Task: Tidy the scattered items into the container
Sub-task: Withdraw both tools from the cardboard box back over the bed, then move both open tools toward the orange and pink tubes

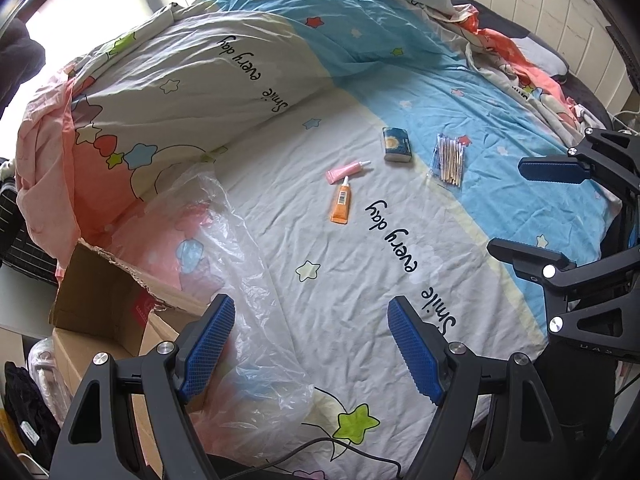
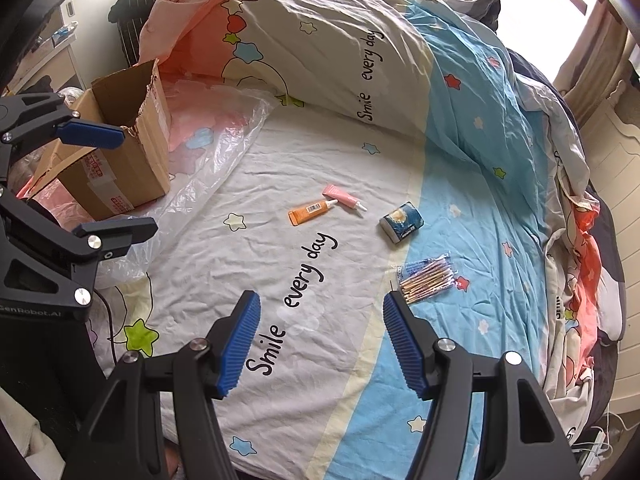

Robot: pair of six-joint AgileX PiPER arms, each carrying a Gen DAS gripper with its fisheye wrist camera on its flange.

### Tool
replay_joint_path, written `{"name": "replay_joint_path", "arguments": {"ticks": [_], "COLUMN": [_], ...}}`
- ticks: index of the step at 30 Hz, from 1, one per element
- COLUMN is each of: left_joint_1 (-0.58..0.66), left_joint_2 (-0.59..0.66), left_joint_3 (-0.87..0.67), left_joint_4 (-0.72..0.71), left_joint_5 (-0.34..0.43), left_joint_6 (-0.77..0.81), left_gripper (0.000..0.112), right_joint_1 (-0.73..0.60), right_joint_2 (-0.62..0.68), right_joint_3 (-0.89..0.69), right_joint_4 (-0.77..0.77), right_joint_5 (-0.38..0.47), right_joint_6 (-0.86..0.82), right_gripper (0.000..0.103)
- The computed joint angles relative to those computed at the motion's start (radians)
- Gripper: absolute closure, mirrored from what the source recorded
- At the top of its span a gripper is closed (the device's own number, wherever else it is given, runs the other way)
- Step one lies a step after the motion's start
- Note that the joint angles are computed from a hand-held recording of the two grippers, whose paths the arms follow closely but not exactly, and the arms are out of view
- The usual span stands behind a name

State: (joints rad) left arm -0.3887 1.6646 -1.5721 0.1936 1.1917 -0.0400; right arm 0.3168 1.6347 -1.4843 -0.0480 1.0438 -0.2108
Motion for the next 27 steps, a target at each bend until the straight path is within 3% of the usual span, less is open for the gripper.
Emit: {"name": "replay_joint_path", "arguments": {"ticks": [17, 27], "left_joint_1": [-0.064, -0.099], "left_joint_2": [0.053, 0.076], "left_joint_3": [-0.008, 0.039], "left_joint_4": [0.032, 0.014], "left_joint_5": [-0.006, -0.058], "left_joint_6": [-0.040, -0.055], "left_gripper": [0.031, 0.031], "right_joint_1": [-0.110, -0.203], "right_joint_2": [-0.016, -0.056], "right_joint_3": [0.081, 0.173], "right_joint_4": [0.055, 0.060], "right_joint_5": [-0.043, -0.066], "right_joint_6": [-0.036, -0.036], "right_gripper": [0.043, 0.043]}}
